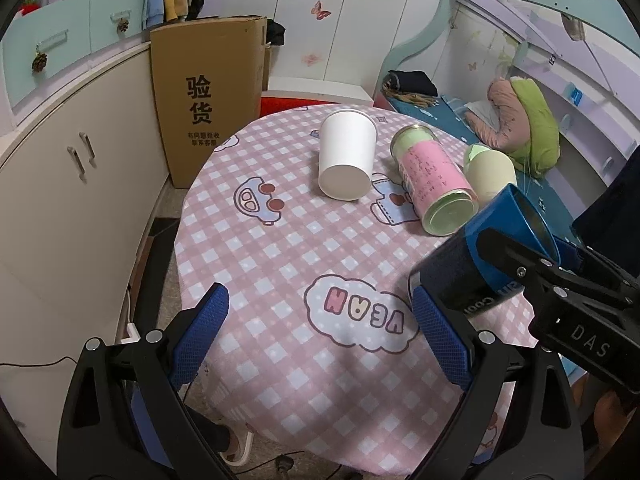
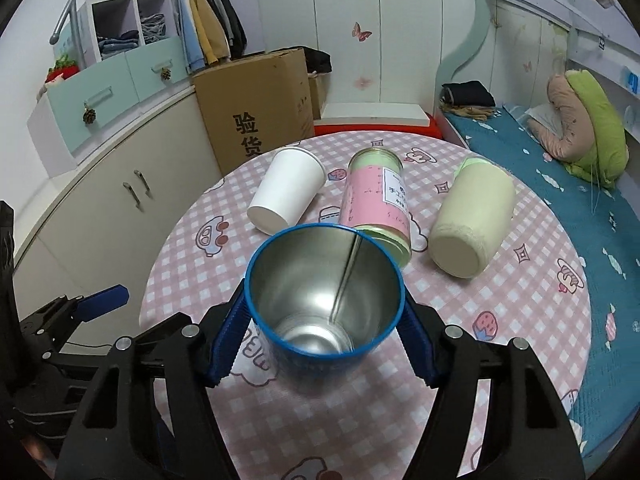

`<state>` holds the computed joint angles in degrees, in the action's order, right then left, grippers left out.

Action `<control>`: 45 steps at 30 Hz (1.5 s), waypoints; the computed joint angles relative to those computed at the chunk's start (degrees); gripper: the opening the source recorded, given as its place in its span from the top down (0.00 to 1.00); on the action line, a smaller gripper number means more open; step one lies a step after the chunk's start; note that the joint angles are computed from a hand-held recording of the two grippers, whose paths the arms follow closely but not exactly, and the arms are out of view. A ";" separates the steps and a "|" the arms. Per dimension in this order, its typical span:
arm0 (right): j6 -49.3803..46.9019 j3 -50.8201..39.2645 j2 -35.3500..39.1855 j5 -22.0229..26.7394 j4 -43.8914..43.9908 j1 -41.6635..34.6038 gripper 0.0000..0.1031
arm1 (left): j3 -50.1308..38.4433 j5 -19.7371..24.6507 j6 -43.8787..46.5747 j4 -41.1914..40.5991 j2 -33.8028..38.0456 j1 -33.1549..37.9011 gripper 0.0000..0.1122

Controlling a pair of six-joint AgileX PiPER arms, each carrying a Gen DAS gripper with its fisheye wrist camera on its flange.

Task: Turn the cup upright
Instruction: 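Lift the blue can with the right gripper and rotate it upright, then lower the upright blue can onto the table and open the right gripper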

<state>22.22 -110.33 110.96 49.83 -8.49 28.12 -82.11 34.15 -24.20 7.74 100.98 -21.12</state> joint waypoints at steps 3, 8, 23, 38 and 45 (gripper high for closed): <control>0.71 1.64 -0.88 -1.09 0.01 0.18 0.36 | 0.93 0.11 -1.82 1.73 -0.91 -0.49 0.17; 1.29 3.36 -2.76 -2.17 -0.25 0.96 0.37 | 2.42 0.33 -4.25 4.32 -2.65 -1.04 0.17; 9.75 16.35 -17.92 -8.45 -7.50 3.64 0.29 | 6.19 0.47 -13.94 14.61 -11.25 -7.36 0.17; 25.71 27.09 -33.89 -6.93 -27.59 12.78 0.16 | 9.60 7.74 -37.43 41.49 -21.56 -23.23 0.15; 33.89 29.88 -38.56 -3.36 -38.61 19.03 0.09 | 10.57 12.86 -44.97 51.00 -24.88 -29.60 0.15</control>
<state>56.11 -80.45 72.40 46.47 -47.10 47.15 -71.55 47.01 -69.17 58.74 76.10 -50.72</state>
